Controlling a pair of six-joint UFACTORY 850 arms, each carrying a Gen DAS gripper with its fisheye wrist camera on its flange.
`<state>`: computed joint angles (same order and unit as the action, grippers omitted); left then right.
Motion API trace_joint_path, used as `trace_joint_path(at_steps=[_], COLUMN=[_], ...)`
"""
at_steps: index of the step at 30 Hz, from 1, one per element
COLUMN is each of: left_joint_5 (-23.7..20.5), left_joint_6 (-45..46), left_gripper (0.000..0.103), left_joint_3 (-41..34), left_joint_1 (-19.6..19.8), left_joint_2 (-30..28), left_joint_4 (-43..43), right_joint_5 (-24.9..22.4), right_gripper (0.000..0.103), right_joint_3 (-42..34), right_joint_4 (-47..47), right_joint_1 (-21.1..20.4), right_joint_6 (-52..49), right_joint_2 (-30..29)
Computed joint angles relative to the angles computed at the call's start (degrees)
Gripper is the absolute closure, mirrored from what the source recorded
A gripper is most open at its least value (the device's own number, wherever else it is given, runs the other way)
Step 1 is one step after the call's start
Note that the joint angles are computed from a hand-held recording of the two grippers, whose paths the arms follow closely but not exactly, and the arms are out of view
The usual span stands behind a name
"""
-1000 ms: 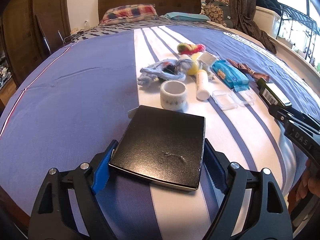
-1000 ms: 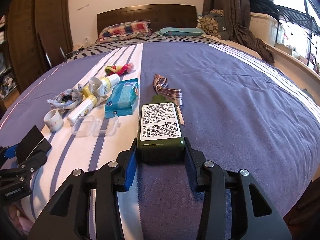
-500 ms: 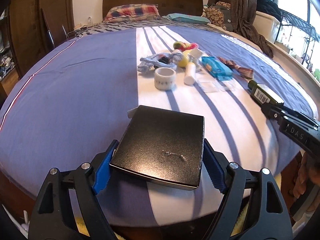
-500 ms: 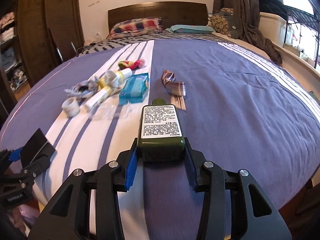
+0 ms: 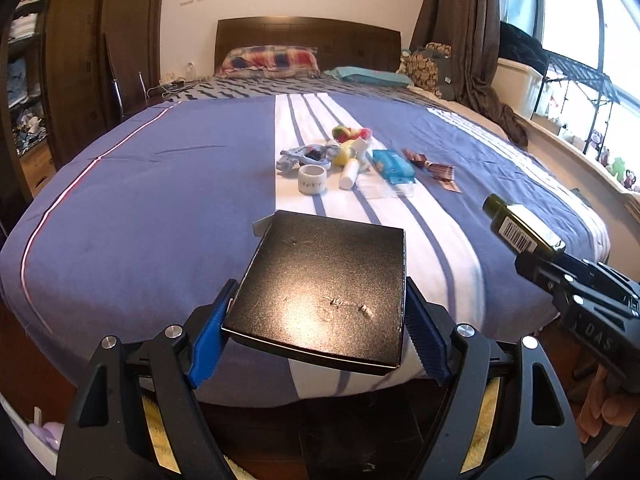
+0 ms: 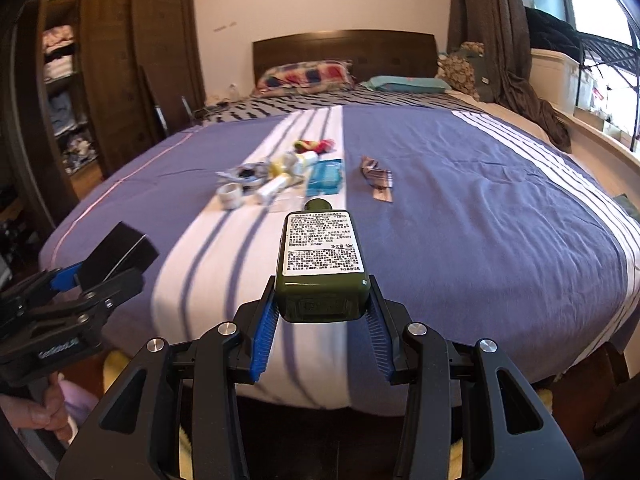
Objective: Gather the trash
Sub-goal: 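Carry the black case and green bottle down toward the black bin with both tools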
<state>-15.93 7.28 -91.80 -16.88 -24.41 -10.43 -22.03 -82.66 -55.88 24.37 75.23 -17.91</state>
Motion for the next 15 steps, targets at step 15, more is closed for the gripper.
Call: trace_joint_path(at_steps=[15], left_joint_5=[-3.78], left_joint_6=[3.85], left_gripper=[0.028], left_joint_3=[9.98], left_joint_1=[0.06], left_joint_2=[3.25], left_joint_4=[-3.59], right_joint_5=[1.99], right_gripper=[0.061], right_joint_3=[6.38], right_joint_4=[21.95], right_joint_1=[1.52], right_joint_6=[-19.37], right_joint_2=[0.48])
